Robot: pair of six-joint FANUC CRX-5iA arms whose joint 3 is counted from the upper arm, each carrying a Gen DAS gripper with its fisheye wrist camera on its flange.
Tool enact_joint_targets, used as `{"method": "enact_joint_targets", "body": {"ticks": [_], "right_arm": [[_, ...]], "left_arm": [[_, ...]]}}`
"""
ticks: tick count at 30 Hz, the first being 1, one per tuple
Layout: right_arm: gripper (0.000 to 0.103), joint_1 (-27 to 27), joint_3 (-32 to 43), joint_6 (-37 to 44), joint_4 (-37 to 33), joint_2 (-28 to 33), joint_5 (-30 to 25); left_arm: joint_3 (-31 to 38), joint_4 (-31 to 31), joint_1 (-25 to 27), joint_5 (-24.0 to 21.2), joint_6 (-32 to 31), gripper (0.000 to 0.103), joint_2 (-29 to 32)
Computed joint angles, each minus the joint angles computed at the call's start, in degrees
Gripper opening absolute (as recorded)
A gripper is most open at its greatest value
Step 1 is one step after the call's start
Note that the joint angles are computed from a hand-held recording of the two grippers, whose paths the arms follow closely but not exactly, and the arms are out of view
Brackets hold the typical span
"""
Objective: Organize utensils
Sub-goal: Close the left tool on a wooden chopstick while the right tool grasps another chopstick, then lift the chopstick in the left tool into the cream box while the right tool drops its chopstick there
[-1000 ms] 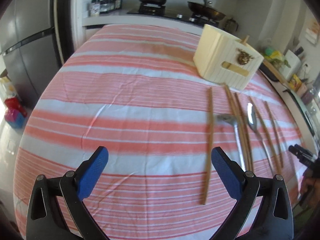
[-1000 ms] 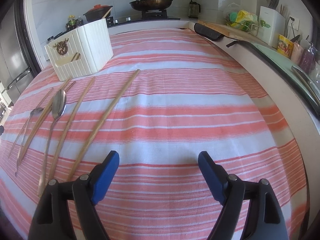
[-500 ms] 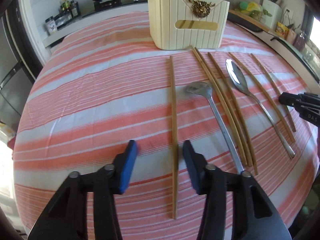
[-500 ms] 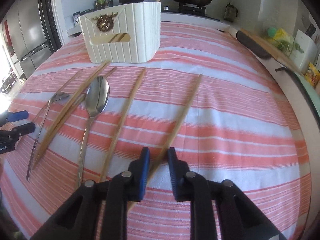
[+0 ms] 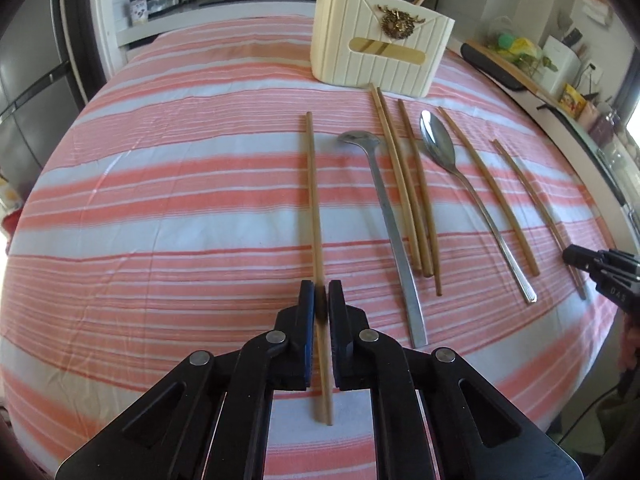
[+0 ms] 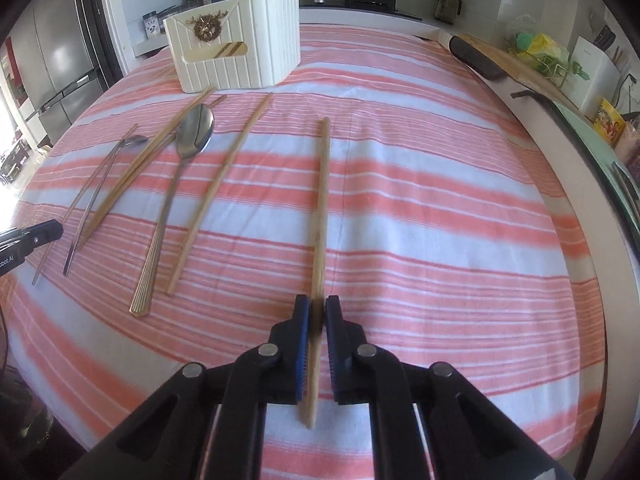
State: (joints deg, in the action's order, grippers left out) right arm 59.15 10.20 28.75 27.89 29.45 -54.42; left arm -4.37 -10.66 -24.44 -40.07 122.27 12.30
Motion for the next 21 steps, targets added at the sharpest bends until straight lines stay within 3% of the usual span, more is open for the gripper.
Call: {"method": "enact_joint_targets", "body": {"ticks": [1,3,4,9,13,17,19,21], "right_arm": [[0.012,-0.16,0.27,0.47,-0.80,-0.14,-0.34],[0.030,-0.54,0.22,1.35,-1.95,-0.69,0.24],[0.041,-0.69,-0.01,1.42,-1.85,-0.96,0.85],[0.042,-2.59,4.14,7.59,-6.97,0.40,0.82],[0.042,-4.45,11.22,13.93,-10.70,4.59,-2.88],[0.039,-6.27,19.16,19.04,-12.94,9.22,-6.97],[0.035,-7.32,24.92,21.57,-14.40,12.46,-9.75],[0.032,-8.29,31.41,23.19,-14.77,16.30,-12.55]], "left_arm": [[-0.28,1.37,0.58,0.45,-1.51,0.019,-0.12],[0.05,2.31,1.63,0.65,-3.24,0.052,-0.05],[0.44,2.16,2.04,0.52,-3.82,0.054,-0.03],[2.39,7.97,4.82,-0.25,-14.85,0.057,1.86],[6.77,9.84,5.39,-3.55,-19.97,0.057,6.25],[13.65,4.94,4.50,-7.93,-19.96,0.057,10.64],[16.85,5.08,4.90,-9.69,-20.75,0.051,12.66],[19.77,5.18,5.44,-11.16,-21.08,0.038,14.57]]}}
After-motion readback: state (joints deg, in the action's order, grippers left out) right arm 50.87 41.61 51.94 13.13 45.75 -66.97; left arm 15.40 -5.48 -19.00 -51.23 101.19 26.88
